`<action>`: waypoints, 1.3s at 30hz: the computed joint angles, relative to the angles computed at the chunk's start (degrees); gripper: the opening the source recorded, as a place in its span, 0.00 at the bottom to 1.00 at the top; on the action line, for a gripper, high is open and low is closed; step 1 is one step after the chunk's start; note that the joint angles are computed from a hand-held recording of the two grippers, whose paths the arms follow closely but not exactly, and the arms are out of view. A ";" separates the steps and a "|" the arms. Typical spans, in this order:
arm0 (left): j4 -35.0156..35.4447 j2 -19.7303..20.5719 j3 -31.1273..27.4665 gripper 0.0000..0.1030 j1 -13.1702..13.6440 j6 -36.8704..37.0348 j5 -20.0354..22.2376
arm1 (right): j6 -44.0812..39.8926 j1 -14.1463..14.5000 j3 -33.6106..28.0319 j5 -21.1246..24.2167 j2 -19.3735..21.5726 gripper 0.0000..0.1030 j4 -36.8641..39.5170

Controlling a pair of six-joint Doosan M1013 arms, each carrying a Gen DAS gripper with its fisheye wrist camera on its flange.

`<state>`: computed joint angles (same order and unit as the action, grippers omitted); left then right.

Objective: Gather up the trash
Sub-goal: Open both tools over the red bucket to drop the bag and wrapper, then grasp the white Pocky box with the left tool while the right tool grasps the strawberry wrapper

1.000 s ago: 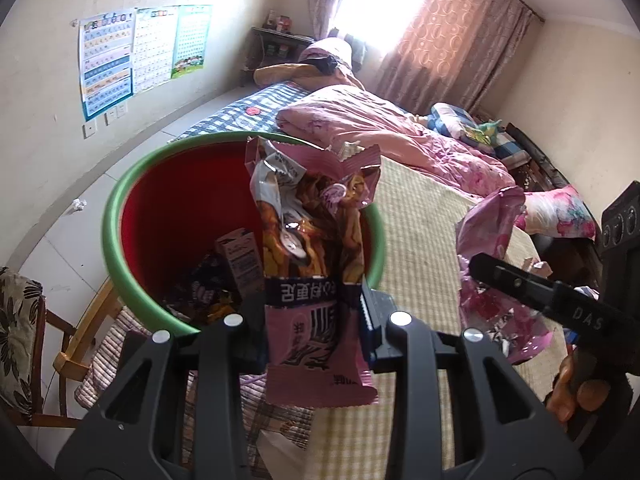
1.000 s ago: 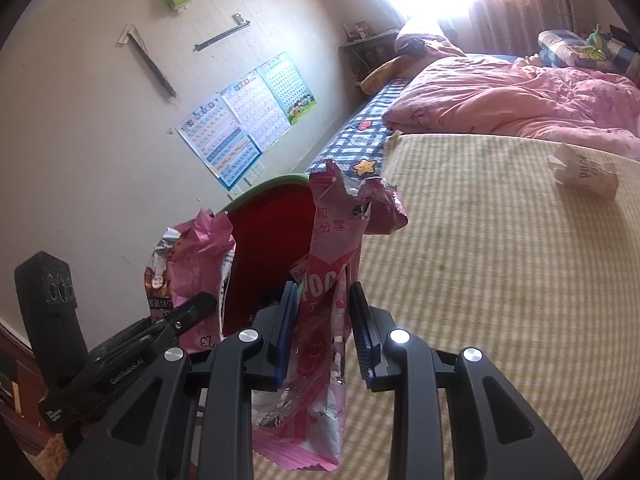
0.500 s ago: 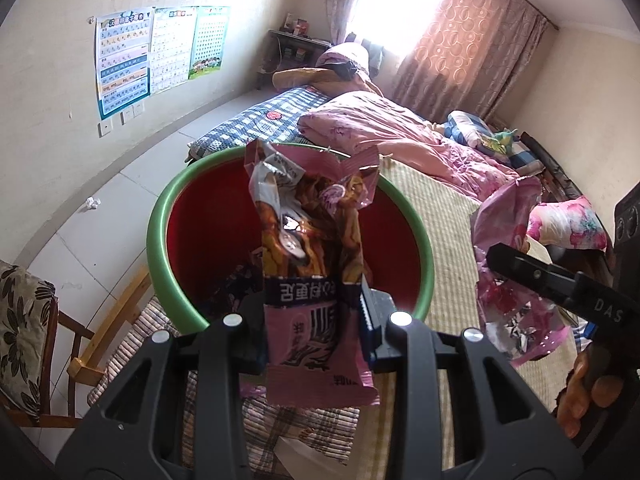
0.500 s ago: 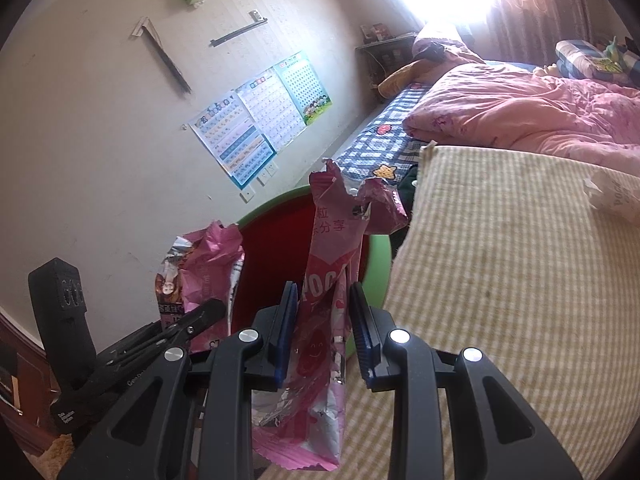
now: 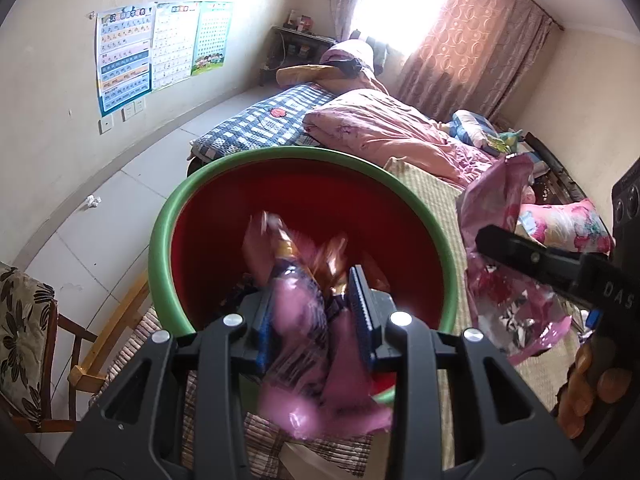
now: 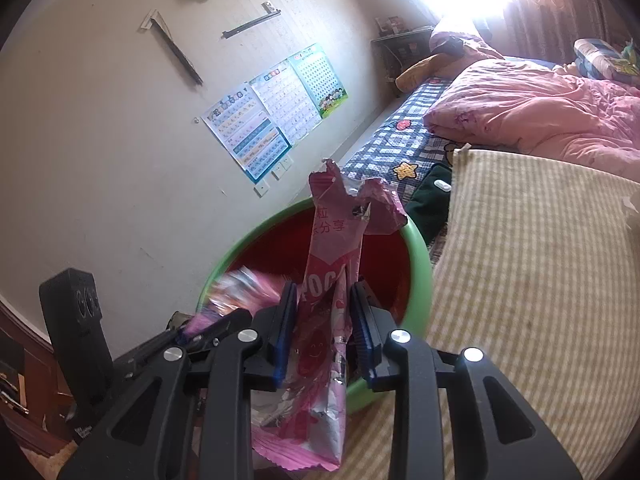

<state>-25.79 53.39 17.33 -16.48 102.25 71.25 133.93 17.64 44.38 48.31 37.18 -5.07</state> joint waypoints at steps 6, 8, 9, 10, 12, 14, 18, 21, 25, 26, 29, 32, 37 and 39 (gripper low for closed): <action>1.03 -0.72 1.37 0.53 0.05 -1.95 -2.20 | -0.01 -0.29 0.98 -1.52 -0.48 0.56 0.39; 1.53 -0.68 1.20 0.54 -0.09 -2.59 -1.83 | 0.66 -0.37 2.38 -2.22 -1.36 0.57 -0.21; 1.56 -0.71 1.23 0.54 -0.15 -2.73 -1.73 | 1.39 -0.38 2.87 -2.30 -1.70 0.57 -1.05; 1.56 -0.89 1.50 0.54 -0.27 -2.80 -1.78 | 2.65 -0.48 4.60 -2.58 -2.74 0.57 -2.58; 1.61 -0.94 1.42 0.57 -0.58 -2.94 -1.56 | 7.04 -0.82 8.96 -2.18 -5.41 0.57 -7.74; 1.15 -1.35 2.07 0.59 -1.03 -2.85 -1.49 | 12.46 -1.20 13.14 -0.90 -8.00 0.57 -13.38; 0.69 -2.00 3.27 0.60 -2.08 -2.29 -1.28 | 24.97 -2.23 21.46 5.42 -13.38 0.58 -25.39; 0.38 -3.41 5.99 0.60 -3.15 -1.73 -1.89 | 33.09 -3.89 28.18 11.04 -17.83 0.63 -31.71; 0.53 -5.29 9.61 0.60 -4.85 -0.98 -2.75 | 33.70 -6.46 33.41 14.49 -21.10 0.63 -31.63; 0.62 -5.73 10.44 0.60 -5.20 -0.82 -3.10 | 33.13 -7.04 34.57 14.77 -21.80 0.63 -31.41; 1.25 -7.10 12.94 0.62 -6.42 -1.10 -4.25 | 30.22 -8.87 37.07 13.95 -23.19 0.64 -30.10; 2.04 -7.87 14.39 0.63 -7.56 -2.07 -4.88 | 25.91 -10.22 37.93 13.12 -23.45 0.66 -27.16; 3.34 -8.65 15.71 0.63 -9.44 -2.84 -5.60 | 19.48 -12.16 38.36 10.80 -22.85 0.66 -22.07; 3.76 -8.46 15.24 0.63 -10.22 -2.78 -5.55 | 19.41 -12.53 38.90 8.95 -23.10 0.64 -21.23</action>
